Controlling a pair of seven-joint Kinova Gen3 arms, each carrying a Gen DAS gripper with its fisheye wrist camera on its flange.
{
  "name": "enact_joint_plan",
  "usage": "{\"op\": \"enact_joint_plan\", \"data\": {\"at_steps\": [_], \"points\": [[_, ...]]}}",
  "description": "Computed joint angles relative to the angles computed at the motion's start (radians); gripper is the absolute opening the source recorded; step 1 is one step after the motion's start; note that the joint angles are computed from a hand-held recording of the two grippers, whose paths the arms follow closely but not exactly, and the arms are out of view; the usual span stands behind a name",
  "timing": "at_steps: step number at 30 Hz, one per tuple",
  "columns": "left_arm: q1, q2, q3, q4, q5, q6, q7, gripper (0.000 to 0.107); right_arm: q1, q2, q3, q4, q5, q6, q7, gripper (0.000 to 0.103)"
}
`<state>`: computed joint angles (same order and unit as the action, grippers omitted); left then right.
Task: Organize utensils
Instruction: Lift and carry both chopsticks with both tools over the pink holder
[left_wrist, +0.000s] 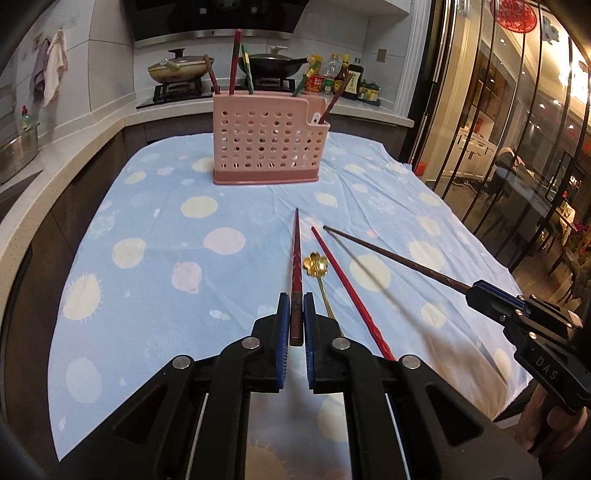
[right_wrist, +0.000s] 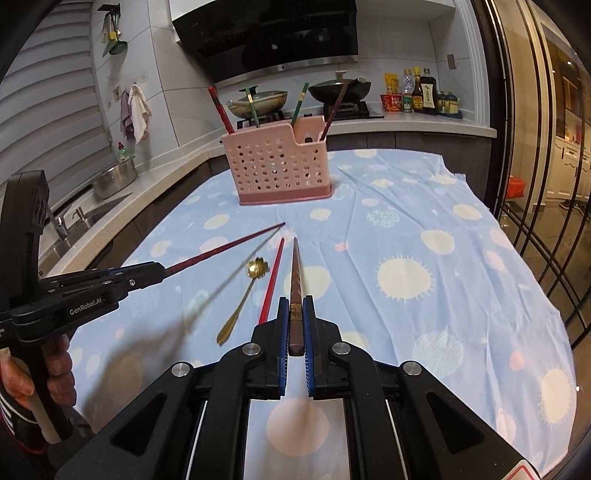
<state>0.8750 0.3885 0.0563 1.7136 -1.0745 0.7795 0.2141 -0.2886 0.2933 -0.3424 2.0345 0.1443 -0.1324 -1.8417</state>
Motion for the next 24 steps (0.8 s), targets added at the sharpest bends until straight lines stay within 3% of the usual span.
{"op": "enact_joint_plan", "data": {"at_steps": [13, 19, 24], "points": [[-0.036, -0.026, 0.0, -0.099, -0.13, 0.055, -0.054, 0.007, 0.139, 0.016, -0.123, -0.139, 0.134, -0.014, -0.088, 0.007], [-0.07, -0.021, -0.009, -0.149, -0.146, 0.029, -0.101, 0.007, 0.15, 0.047, -0.146, -0.214, 0.158, 0.012, -0.083, 0.007], [-0.086, -0.019, -0.027, -0.186, -0.162, 0.01, -0.143, 0.007, 0.281, 0.103, -0.312, -0.303, 0.185, 0.062, -0.066, 0.007]]}}
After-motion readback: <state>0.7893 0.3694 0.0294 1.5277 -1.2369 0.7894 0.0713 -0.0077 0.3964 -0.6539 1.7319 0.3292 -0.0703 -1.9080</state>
